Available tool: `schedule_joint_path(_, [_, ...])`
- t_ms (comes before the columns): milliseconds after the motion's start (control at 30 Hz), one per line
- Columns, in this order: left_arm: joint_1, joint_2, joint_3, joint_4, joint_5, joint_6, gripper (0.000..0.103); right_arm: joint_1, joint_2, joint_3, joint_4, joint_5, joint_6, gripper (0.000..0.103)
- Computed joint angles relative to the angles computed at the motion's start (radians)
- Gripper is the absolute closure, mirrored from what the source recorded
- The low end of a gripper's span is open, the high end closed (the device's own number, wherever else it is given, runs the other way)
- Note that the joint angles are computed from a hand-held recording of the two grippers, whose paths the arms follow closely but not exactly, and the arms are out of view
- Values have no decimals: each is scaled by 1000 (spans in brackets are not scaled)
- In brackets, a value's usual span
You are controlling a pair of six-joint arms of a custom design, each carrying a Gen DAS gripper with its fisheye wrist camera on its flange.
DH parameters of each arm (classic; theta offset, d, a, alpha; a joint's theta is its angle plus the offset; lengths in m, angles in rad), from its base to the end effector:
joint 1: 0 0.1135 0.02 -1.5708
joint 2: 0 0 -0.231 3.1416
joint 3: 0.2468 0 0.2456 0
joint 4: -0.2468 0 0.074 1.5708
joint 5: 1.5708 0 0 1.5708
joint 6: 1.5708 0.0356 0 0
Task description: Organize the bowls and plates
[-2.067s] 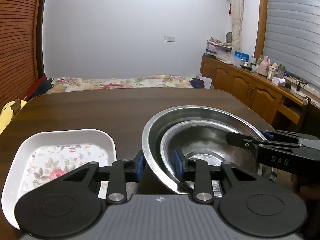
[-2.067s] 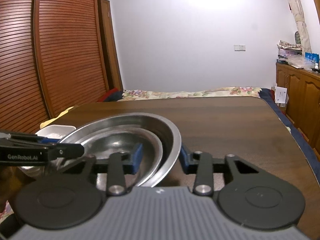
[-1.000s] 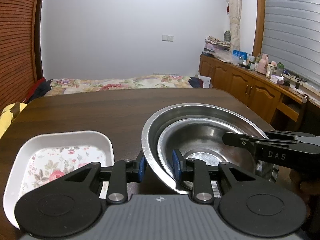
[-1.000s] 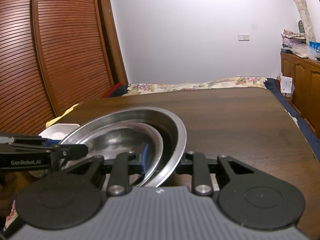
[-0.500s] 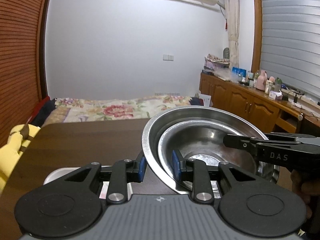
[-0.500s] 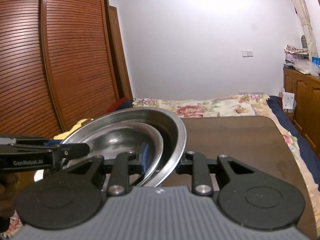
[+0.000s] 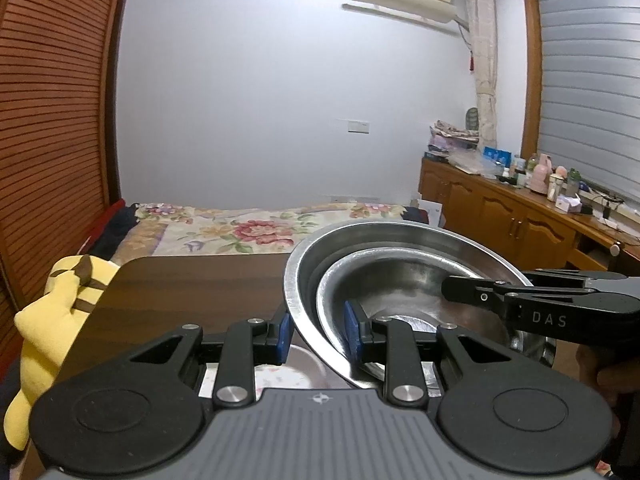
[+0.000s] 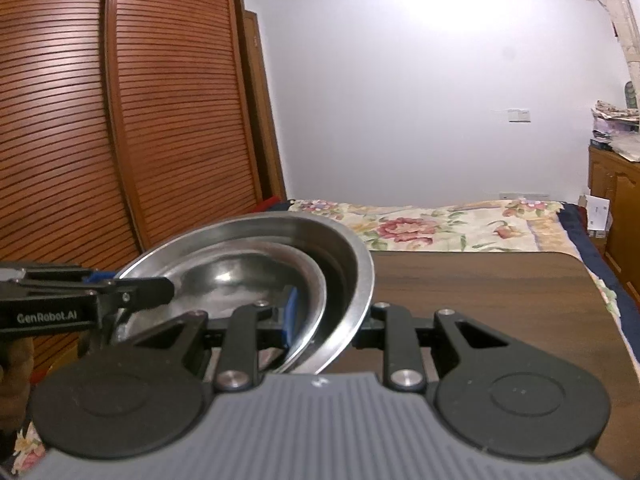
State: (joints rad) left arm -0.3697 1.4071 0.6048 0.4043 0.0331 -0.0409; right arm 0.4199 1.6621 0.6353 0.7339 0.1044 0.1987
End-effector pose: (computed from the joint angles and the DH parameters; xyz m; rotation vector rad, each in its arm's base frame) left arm 0.2719 -0.1066 0.1694 0.3457 1.9504 -0.3004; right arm 0.2941 0.1272 0.1392 -0.1345 1.8703 0.3305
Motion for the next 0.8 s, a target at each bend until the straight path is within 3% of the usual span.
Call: schedule_joint_path(800, [212, -67, -70, -26, 133, -4, 75, 128, 113, 201, -173, 24, -24, 75])
